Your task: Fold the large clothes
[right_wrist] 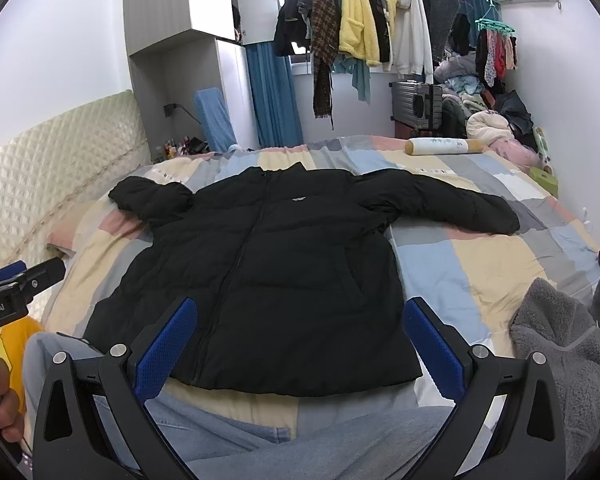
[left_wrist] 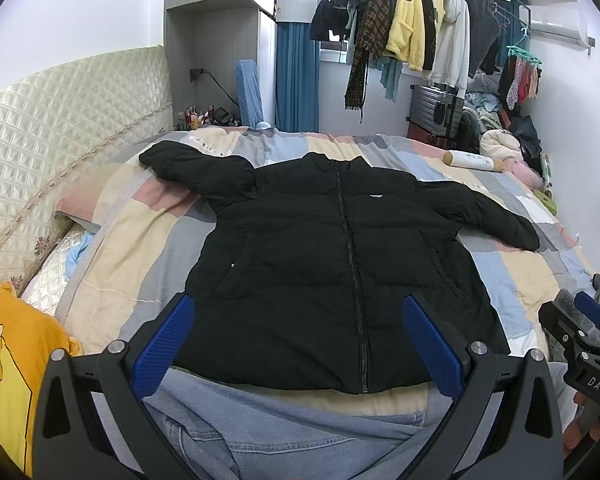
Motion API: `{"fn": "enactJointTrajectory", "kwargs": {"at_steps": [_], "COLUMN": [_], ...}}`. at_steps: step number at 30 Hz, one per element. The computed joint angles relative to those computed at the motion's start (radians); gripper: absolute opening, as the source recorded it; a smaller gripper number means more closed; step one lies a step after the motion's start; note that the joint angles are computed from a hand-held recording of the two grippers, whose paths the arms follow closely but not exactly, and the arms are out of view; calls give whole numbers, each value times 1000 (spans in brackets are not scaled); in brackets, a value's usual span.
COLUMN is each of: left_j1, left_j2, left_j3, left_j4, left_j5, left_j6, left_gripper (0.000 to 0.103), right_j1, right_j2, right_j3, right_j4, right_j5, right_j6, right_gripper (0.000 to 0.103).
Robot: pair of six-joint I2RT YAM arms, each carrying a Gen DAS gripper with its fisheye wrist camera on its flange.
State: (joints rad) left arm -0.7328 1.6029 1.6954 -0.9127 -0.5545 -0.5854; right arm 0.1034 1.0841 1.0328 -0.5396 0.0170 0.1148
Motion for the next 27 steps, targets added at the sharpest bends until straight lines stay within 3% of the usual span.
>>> {"fn": "enactJointTrajectory", "kwargs": {"at_steps": [27], "left_j1": [0], "left_j2": [-12], "left_j3": [-14], "left_j4": [6], "left_j5": [1], "left_j6": [1], "left_gripper": [103], "right_j1": [-50], "right_j2": [37], "right_j3": [66], "right_j4": [-25], "right_j5": [-57], "right_j6": [-12], "right_gripper": [103]}}
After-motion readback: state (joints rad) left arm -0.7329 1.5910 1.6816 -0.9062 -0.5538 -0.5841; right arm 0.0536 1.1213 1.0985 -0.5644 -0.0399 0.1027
